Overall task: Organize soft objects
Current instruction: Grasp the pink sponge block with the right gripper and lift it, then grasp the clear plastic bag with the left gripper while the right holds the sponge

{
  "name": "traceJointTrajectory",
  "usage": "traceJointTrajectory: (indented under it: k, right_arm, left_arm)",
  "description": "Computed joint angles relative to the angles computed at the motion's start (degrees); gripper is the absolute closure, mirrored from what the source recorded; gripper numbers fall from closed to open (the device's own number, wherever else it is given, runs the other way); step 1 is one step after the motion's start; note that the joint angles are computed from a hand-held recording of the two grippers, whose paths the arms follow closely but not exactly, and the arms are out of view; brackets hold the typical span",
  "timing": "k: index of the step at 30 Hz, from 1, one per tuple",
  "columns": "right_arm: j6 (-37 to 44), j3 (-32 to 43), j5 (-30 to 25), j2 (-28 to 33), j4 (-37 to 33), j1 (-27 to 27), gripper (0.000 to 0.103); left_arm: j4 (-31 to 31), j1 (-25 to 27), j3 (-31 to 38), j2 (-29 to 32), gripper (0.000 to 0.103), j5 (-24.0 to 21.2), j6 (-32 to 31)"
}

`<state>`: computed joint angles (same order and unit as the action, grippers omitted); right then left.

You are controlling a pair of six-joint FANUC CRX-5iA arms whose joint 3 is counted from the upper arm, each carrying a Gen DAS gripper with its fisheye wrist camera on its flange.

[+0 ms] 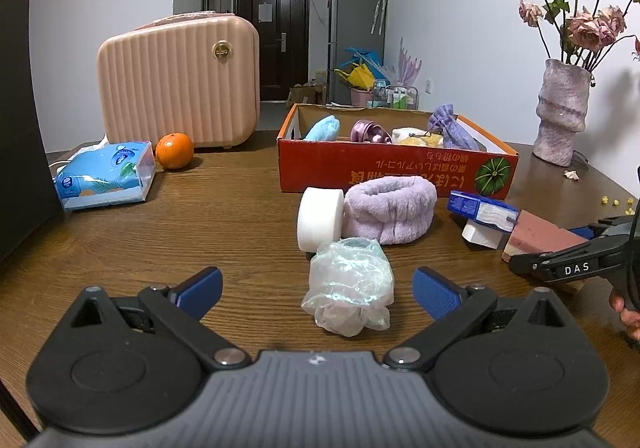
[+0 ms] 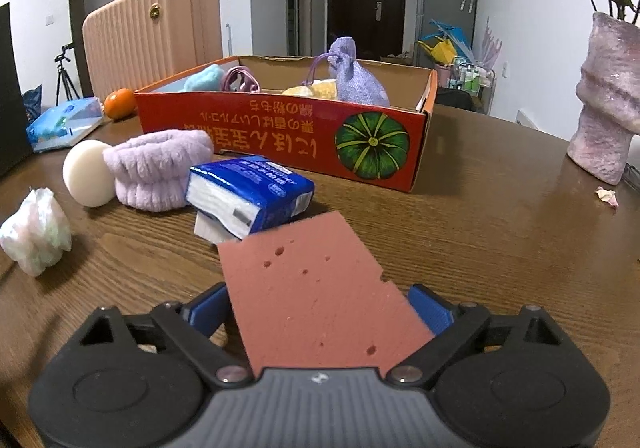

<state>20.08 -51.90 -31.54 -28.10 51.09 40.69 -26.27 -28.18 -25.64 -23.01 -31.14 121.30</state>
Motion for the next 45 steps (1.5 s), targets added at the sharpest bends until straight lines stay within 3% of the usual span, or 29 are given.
traceJointTrajectory:
  k: [9, 19, 26, 37, 45]
  right_arm:
    - [-10.7, -2.54, -4.6, -1.63, 8.16, 3.71, 0.017]
    - [-27.56, -6.92, -12.85, -6.53, 19.65, 11.15, 0.018]
    - [-36.1, -8.26, -18.66, -8.06, 22.85, 14.53, 0.018]
    - [-39.21, -9.0, -21.02, -8.7, 24.39, 16.26, 0.017]
    - [-40.32, -9.36, -21.82, -9.06, 25.54, 16.96, 0.017]
  left_arm:
    - [1.02, 0.55, -0.73, -0.86, 0.0, 0.93, -0.78]
    - [1.06, 0.62, -1.17, -1.51, 0.0, 1.41, -0.81]
    - [0.63, 0.4, -1.03, -1.41, 0.0, 1.21, -0.37]
    - [0.99, 0.34, -0.8, -0.86, 0.0, 0.78, -1.65]
    - [7.92, 3.39, -2.12, 0.55, 0.0, 3.92, -8.48]
